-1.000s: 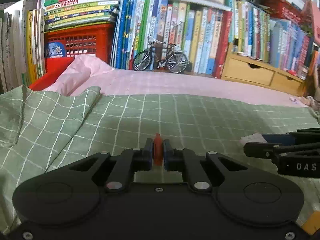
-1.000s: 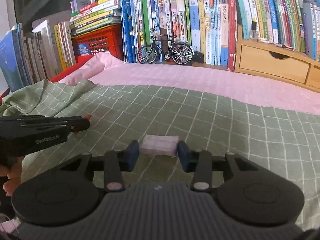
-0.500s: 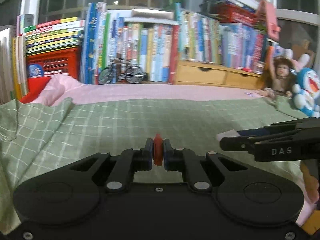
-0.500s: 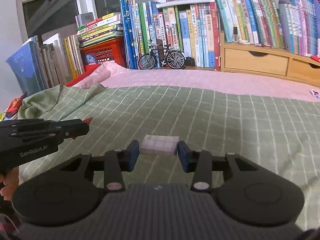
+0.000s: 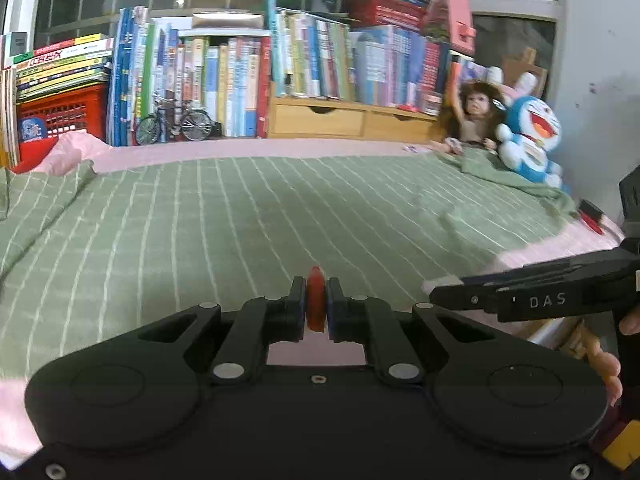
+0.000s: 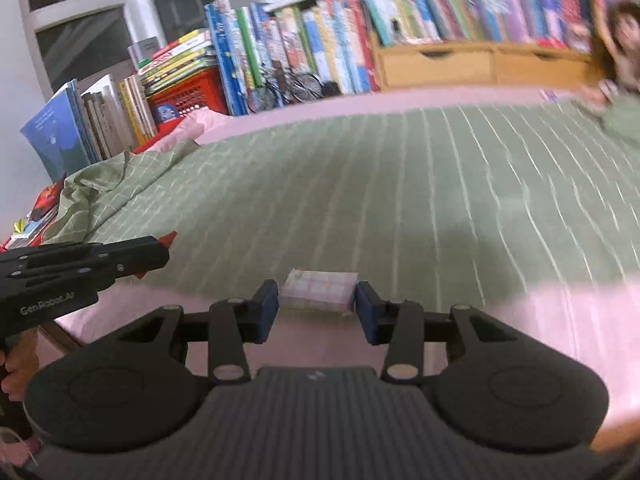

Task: Collect trash
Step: 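Carry the red crayon and white eraser down toward the black bin with both tools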

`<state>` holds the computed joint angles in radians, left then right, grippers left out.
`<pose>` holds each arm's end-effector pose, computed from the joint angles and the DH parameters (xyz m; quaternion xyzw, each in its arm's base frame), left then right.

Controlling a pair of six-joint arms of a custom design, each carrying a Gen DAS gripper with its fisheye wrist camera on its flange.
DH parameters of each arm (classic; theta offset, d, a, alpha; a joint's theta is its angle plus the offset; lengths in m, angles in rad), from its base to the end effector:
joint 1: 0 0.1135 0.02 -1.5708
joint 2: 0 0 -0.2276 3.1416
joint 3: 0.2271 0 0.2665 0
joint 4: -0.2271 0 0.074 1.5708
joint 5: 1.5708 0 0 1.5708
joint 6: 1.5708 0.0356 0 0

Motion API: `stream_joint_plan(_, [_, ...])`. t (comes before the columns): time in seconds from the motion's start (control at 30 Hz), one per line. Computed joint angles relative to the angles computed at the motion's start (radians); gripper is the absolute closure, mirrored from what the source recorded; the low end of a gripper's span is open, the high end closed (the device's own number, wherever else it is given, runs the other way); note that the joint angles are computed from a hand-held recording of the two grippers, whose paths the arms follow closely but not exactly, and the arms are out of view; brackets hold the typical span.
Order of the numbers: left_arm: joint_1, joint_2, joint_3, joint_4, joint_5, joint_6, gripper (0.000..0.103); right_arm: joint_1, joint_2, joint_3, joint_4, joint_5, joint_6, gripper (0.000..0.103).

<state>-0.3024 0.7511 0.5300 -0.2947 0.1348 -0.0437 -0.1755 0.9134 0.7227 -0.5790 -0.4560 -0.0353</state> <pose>0.2040 -0.0687 0.2165 0.1448 0.8505 -0.1438 0.4847 0.2226 -0.0236 0.2296 -0.0251 0.9010 0.1670 0.3996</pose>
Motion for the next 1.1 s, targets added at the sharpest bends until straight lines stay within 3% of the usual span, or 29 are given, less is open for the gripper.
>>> stream_joint_plan(0.2, [-0.164,-0.305,-0.113,-0.202,-0.079,-0.054,0.093,-0.102,-0.291,-0.08,-0.262,-0.055,-0.12,0.056])
stream_joint_plan(0.4, [-0.381,-0.489,-0.155,-0.392,-0.223,-0.186,0.093,-0.2,-0.45,-0.1,-0.477,-0.101,-0.239,0.056])
stream_joint_plan(0.7, [-0.66,-0.527,-0.197,-0.514,-0.413,-0.352,0.093,-0.339,-0.517,-0.132,-0.703,-0.115,-0.412,0.055])
stream_joint_plan(1.1, [-0.667,-0.443,-0.273,-0.464,-0.343,-0.403,0.093,-0.388,-0.503,-0.205,-0.749,-0.08,-0.475,0.055])
